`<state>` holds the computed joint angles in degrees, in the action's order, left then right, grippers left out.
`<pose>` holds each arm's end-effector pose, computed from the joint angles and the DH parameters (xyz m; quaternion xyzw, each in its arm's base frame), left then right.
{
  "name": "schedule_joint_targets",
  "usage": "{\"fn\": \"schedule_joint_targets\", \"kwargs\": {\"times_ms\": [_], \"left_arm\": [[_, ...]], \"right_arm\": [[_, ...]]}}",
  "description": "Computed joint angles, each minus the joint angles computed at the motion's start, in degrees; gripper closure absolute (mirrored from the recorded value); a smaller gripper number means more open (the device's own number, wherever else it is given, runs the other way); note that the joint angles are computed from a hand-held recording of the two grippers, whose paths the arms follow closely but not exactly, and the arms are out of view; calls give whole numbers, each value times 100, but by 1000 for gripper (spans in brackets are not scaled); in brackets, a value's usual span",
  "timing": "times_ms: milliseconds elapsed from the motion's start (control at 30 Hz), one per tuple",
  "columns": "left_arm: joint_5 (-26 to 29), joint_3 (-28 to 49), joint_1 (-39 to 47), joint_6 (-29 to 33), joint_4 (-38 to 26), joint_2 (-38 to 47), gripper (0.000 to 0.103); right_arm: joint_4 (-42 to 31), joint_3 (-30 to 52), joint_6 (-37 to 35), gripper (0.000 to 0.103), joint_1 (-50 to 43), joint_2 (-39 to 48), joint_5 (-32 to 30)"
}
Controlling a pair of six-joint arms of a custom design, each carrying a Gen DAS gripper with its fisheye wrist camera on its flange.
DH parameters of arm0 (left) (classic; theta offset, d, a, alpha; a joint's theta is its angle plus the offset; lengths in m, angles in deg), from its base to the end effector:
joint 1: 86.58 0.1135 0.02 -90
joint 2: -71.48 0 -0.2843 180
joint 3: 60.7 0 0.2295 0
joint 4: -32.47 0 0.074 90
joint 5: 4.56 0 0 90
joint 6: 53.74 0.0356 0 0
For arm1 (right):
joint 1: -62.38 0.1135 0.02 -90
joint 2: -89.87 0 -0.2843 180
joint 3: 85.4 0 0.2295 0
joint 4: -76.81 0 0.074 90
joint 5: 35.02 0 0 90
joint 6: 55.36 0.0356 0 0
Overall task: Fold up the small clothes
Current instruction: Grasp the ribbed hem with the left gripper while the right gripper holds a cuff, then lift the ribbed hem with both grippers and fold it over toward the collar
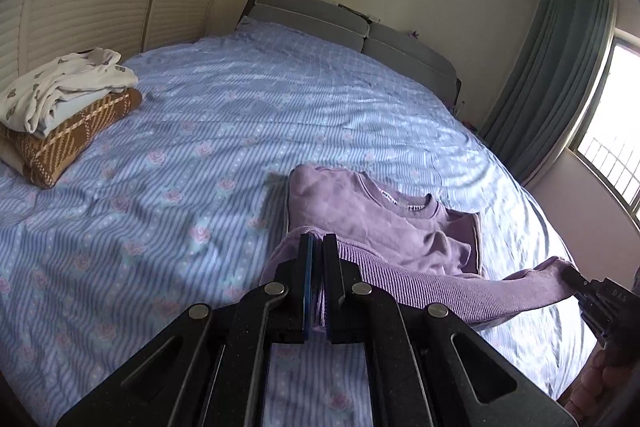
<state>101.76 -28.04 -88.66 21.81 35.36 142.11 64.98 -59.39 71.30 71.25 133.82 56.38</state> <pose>0.1947 -0.0171 0.1783 -0.0296 0.8803 -0.1903 0.4336 0.1274 0.0190 0.1857 0.2137 0.8382 0.1844 0.4667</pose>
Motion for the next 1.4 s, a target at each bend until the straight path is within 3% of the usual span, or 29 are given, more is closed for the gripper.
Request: {"fn": "schedule_joint_targets", "kwargs": {"times_ms": [200, 433, 800, 1167, 1333, 1400], "left_arm": [[-259, 962, -342, -96, 422, 1332, 96], [-478, 2246, -543, -36, 455, 2769, 96], [-620, 3705, -716, 163, 170, 4427, 96], [-486, 4515, -611, 481, -490, 4909, 96], [-189, 4043, -456, 834, -407, 4419, 96], [-77, 3863, -414, 1080, -420, 4221, 96]], "right_arm": [[1477, 346, -298, 93, -856, 1884, -684], [2404, 1188, -417, 93, -1297, 3908, -1001], [2719, 2313, -296, 93, -1609, 5937, -1164], [1939, 3448, -596, 92, -1492, 6897, -943], [1744, 3257, -1130, 74, -1309, 6448, -744], [1739, 3064, -1351, 51, -1170, 6128, -483]]}}
